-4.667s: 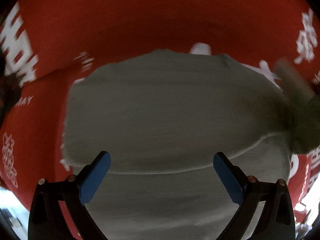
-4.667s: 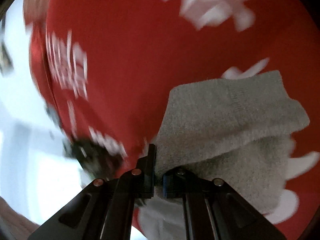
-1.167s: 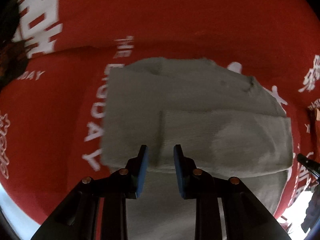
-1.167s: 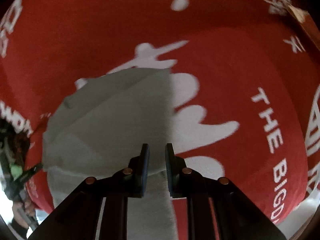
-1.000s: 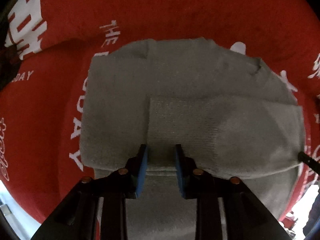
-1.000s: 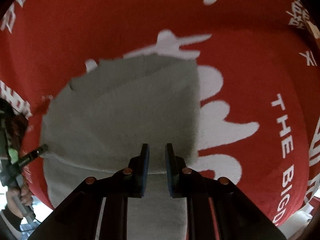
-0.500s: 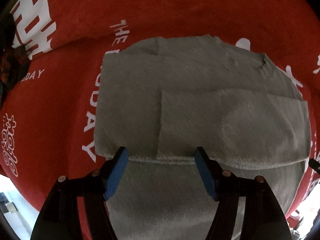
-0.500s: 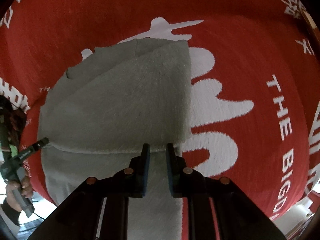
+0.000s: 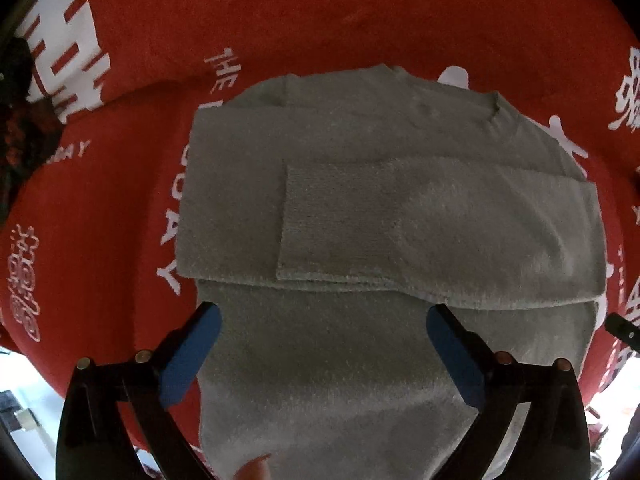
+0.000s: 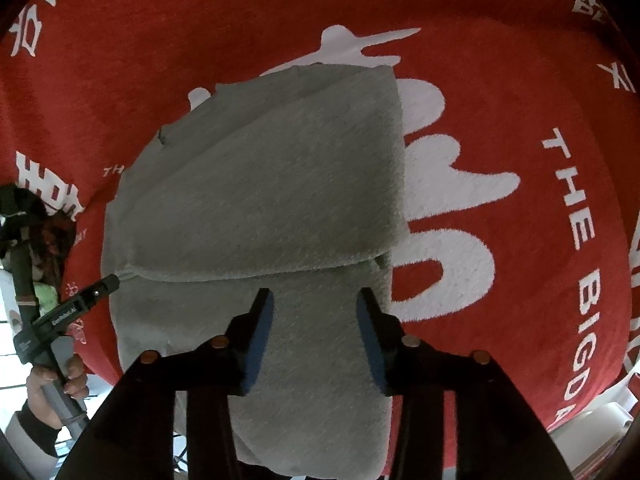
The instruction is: Fold small clothes
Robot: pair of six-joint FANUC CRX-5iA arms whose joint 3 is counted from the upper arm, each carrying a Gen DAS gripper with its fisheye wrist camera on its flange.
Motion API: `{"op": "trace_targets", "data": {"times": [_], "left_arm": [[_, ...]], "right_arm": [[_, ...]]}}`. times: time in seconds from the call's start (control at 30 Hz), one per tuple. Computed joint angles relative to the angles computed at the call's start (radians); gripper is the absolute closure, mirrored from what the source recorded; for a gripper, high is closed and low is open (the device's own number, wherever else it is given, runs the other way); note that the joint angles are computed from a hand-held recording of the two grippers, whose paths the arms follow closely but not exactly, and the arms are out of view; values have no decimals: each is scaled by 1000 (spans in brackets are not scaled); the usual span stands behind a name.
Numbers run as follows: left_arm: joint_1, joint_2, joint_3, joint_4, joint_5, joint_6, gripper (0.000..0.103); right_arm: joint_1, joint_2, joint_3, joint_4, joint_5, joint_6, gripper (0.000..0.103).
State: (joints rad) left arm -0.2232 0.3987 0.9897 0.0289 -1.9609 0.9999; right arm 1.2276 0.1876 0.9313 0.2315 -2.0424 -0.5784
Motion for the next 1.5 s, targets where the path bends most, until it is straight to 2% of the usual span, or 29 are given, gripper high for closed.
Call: {"op": "trace_targets", "data": {"times": [0.17,0.3,0.47,0.8,1.0,1.3,1.5], "left_arm": [[-21,-39,-52,-50,49,3,0],[-36,-57,-72,-91,38,14,0],[-28,-105,-138,-78,43,27,0],[13,-189,-257,-71,51,-34,0],[84,-235,-323,-41,46,-84,0],[250,-307,-418,-35,32,-226,0],[347,-361,-515,-19,21,-336,0]], "right_arm": [[14,-30,-41,-2,46,-9,55],[33,-58,-76,3,77,-16,55],[39,-81,-106,-20,107,-9,55],[64,-26,-38,-5,102,-15,55],[99,52,72,28,61,-40,55],[184,219,311,65,11,-123,55],[254,249,315,104,38,-233,55]]}}
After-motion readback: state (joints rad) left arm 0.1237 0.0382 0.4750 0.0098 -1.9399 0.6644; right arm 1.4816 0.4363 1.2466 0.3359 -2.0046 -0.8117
